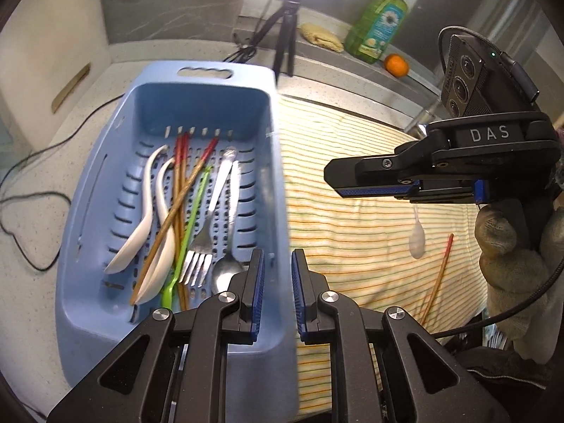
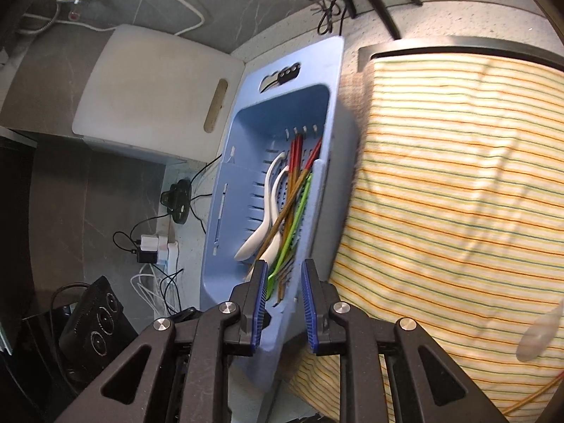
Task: Organize utensils
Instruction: 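Move both tools back over the plastic spoon and red chopstick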
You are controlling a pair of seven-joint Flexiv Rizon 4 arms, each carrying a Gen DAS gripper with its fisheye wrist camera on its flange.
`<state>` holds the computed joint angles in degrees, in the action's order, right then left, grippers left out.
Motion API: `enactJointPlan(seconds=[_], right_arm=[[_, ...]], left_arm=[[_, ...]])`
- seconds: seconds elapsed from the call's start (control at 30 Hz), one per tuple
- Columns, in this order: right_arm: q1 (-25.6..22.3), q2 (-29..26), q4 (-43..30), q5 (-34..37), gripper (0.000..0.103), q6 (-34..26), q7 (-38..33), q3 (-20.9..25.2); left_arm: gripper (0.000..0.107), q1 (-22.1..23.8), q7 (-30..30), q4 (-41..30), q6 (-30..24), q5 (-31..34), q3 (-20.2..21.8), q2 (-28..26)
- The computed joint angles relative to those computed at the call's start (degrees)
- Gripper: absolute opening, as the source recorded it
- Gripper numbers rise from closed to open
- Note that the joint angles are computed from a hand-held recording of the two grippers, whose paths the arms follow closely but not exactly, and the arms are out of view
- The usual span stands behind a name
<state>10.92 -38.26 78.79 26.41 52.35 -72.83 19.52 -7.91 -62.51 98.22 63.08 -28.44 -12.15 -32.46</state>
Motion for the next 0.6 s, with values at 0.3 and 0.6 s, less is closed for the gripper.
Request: enactJointPlan(seconds=[0.3, 0.6], right_arm=[[-1.09, 7.92, 12.79, 0.61, 0.028, 12.98, 2.62, -2.34], [1.05, 17.12, 30.6, -9.22, 0.028, 25.83, 18.94, -9.05]], left_arm=[[0.021, -1.32, 5.05, -3.73, -3.11, 0.57, -2.04, -1.15], [0.021, -4.01, 10.18, -9.8, -9.46, 1.7, -2.78, -4.27]])
